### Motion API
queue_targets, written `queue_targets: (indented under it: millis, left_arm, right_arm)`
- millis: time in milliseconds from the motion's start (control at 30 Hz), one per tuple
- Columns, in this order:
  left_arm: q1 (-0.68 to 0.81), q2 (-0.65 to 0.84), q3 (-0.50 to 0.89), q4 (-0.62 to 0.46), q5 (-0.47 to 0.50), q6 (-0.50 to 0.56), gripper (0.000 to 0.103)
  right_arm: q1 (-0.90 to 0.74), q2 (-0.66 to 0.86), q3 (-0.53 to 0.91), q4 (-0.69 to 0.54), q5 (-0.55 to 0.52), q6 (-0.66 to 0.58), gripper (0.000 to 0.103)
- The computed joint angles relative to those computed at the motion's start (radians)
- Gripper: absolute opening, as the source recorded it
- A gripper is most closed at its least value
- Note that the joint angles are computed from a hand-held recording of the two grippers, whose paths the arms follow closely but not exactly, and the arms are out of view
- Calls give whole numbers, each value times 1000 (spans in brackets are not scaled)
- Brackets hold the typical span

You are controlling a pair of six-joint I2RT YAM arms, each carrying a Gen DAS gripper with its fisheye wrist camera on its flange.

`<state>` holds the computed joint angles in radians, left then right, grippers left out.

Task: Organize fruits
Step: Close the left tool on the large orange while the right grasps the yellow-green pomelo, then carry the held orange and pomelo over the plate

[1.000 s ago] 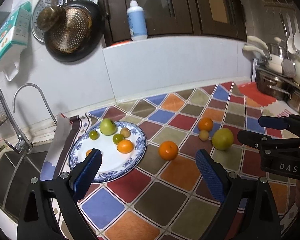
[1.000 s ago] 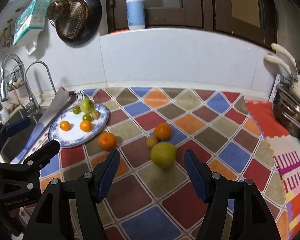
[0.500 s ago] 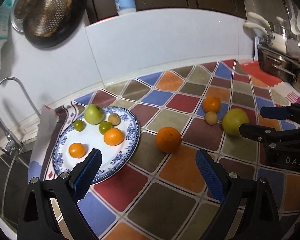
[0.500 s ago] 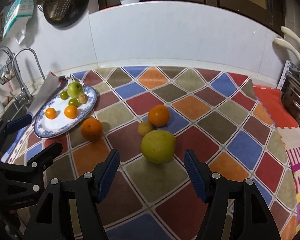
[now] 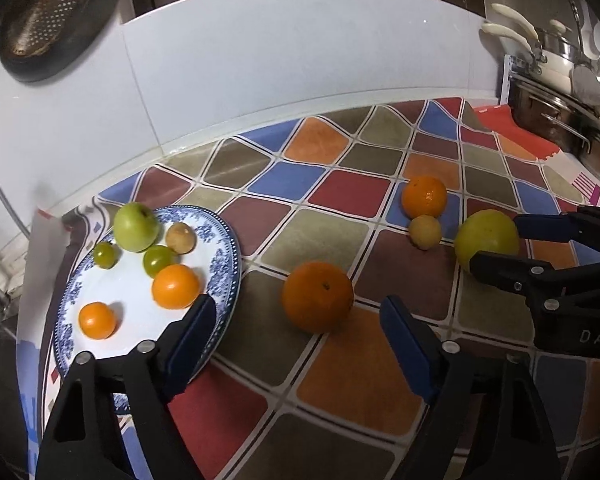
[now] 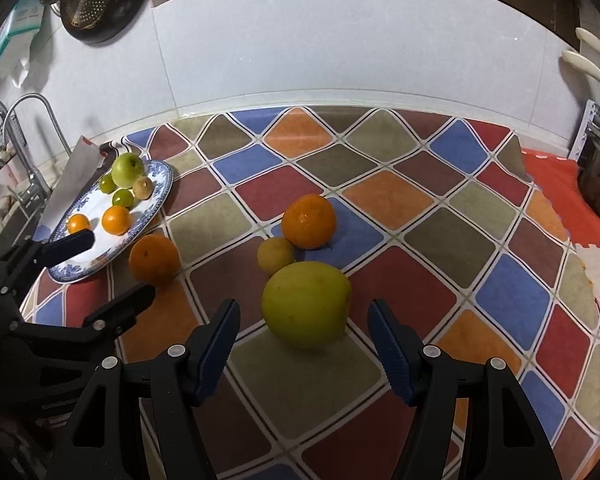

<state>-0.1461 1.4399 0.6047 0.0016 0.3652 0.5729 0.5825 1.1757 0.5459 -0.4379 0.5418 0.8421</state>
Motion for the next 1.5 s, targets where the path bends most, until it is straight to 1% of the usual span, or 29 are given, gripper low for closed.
queue_targets:
  millis: [133,167,233,333,467,533,700,900,1133,1500]
  left_arm:
    - [-26,36,26,-2,-13,1,69]
    - [-33,44,33,-4,-17,3,66]
    - [-51,62,44,-1,-36,7,62]
    - [-66,86,58,-1,-45,6,55]
    - [-74,112,85,-26,-38,7,42]
    - [-73,118,94,-33,-33,2,42]
    - [-69,113,93,-41,-31,-1,41]
    - [-49,58,85,-81,-9,-15,41]
    - [-1,-27,68,-130,32,-17,41]
    - [116,-210,23,-223,116,4,41]
  right_arm:
    - [-36,21,-13,45,-34,-24,66]
    - [-45,25,-17,55,-45,-29,64]
    - [-60,29,-23,73,-65,-39,61]
    - [-81,38,-31,96,-92,-47,59]
    - [-91,42,-36,113,-103,-54,54]
    - [-92,41,-37,120,-104,-58,51]
    - [-84,54,-31,119,-88,-62,51]
    - [-84,35,-41,117,-96,-58,51]
    - [-43,-20,-27,63,-64,-46,51]
    - [123,-57,55,-57,45,22,51]
